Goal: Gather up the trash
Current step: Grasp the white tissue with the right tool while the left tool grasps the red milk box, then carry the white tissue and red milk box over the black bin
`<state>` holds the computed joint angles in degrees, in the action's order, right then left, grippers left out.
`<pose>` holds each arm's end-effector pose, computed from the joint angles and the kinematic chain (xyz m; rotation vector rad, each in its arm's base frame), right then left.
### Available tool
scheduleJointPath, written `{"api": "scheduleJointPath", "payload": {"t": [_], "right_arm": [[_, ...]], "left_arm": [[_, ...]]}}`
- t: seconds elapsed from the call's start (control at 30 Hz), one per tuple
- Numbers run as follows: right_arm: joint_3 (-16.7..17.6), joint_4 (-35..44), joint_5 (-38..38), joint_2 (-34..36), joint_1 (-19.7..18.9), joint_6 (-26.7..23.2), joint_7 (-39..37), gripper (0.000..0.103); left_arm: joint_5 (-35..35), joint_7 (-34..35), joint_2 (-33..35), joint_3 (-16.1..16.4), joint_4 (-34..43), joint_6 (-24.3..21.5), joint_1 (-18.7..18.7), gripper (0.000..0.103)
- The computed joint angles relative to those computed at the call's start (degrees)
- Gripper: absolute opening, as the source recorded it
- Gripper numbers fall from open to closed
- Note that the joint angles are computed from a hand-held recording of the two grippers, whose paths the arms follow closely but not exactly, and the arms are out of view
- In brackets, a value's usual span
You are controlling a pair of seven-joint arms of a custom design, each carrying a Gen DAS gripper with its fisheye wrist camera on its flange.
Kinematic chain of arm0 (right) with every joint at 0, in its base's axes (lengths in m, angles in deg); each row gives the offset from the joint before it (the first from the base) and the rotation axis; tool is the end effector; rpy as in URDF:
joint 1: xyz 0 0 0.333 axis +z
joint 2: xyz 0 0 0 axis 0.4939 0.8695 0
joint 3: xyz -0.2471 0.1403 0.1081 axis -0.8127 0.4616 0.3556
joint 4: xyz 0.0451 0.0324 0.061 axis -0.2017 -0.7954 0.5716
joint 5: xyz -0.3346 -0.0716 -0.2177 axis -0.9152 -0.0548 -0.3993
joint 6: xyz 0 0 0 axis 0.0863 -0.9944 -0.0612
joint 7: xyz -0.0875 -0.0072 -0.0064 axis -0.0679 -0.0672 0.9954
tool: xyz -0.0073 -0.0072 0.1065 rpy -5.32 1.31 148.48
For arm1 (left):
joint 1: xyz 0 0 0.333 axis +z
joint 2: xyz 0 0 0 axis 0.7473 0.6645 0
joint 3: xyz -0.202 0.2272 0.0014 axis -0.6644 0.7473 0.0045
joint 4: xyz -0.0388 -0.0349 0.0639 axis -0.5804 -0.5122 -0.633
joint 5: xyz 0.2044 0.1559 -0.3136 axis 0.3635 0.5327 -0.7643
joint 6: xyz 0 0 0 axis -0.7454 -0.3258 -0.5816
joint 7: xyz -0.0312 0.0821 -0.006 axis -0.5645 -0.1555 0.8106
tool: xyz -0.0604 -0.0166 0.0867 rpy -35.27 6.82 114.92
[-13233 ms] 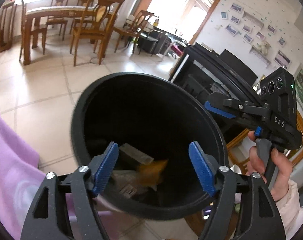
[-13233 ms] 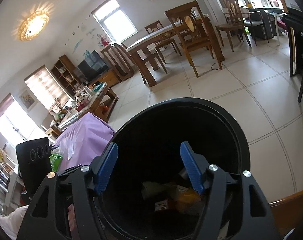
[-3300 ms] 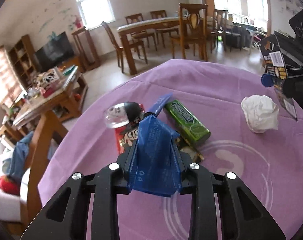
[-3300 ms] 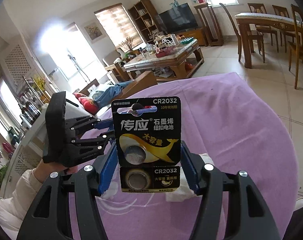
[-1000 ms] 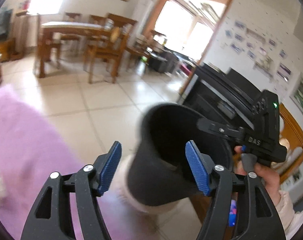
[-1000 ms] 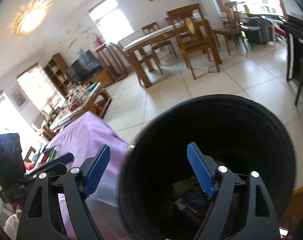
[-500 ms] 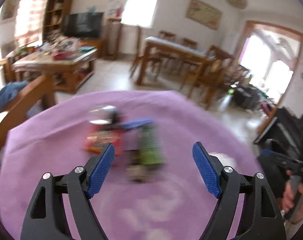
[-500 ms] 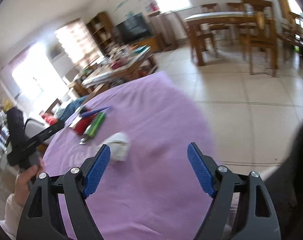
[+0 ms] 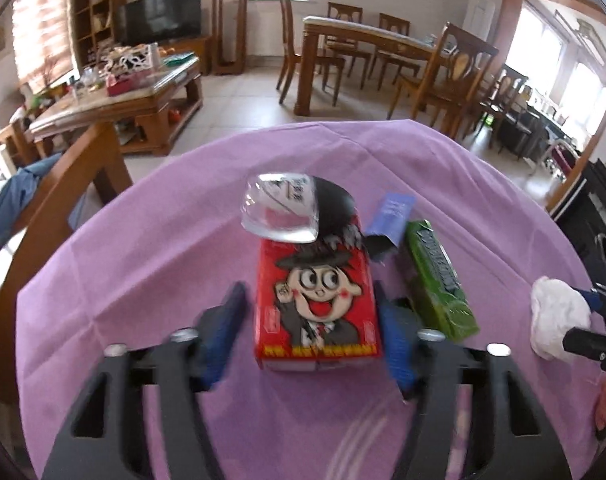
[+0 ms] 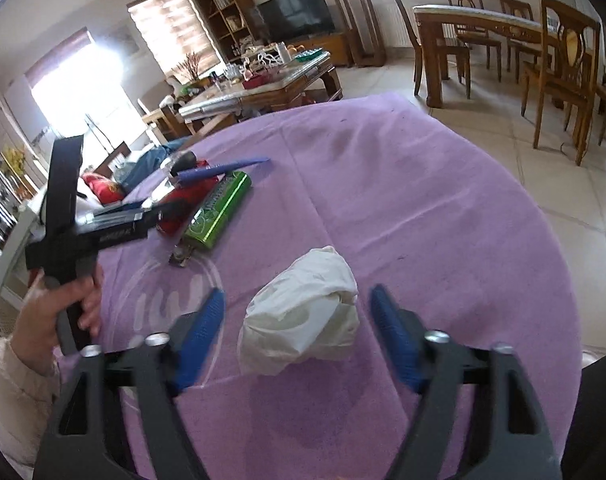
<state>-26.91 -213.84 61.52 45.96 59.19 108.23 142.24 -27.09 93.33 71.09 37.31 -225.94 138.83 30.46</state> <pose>0.3438 0.2530 0.3953 -1.7899 1.6044 -0.2063 0.4596 -0.1539 0.4481 -1.5982 2.1807 -0.8132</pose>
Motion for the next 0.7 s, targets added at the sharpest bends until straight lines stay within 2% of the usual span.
{"api": "scheduleJointPath", "payload": {"t": [0.1, 0.13, 0.17, 0.27, 0.5, 0.6, 0.7], "right_arm": [[-0.58, 1.36, -0.28, 1.21, 0.45, -1.79, -0.85, 0.042], [-1.01, 1.24, -0.02, 0.92, 1.03, -2.13, -1.31, 0.039], [-2.08, 0.95, 0.49, 0.52, 1.95, -2.32, -2.23, 0.035], [-5.03, 0.17, 3.18, -0.31, 5.31, -1.61, -4.62, 0.029], [-9.99, -5.01, 8.46, -7.02, 11.87, 2.26, -8.39, 0.028], [-9.84, -7.44, 8.88, -11.2, 11.94, 2.99, -8.25, 0.028], [-9.25, -9.41, 8.71, -14.75, 11.44, 3.34, -7.4, 0.028]], "left_arm": [[0.24, 0.19, 0.1, -0.14, 0.29, -0.22, 0.06, 0.051], [-0.86, 1.4, -0.02, 0.64, 0.14, -0.3, -0.8, 0.051], [-2.49, 3.05, -0.34, 1.63, 0.0, -0.67, -1.97, 0.05], [-13.12, 11.23, -4.53, 6.78, -2.45, -3.93, -7.97, 0.05], [-27.94, 19.95, -16.3, 10.45, -8.74, -11.31, -12.47, 0.05], [-35.45, 22.98, -21.54, 13.28, -11.18, -15.69, -14.59, 0.05], [-41.59, 24.94, -24.1, 14.13, -12.39, -19.83, -15.12, 0.05]]}}
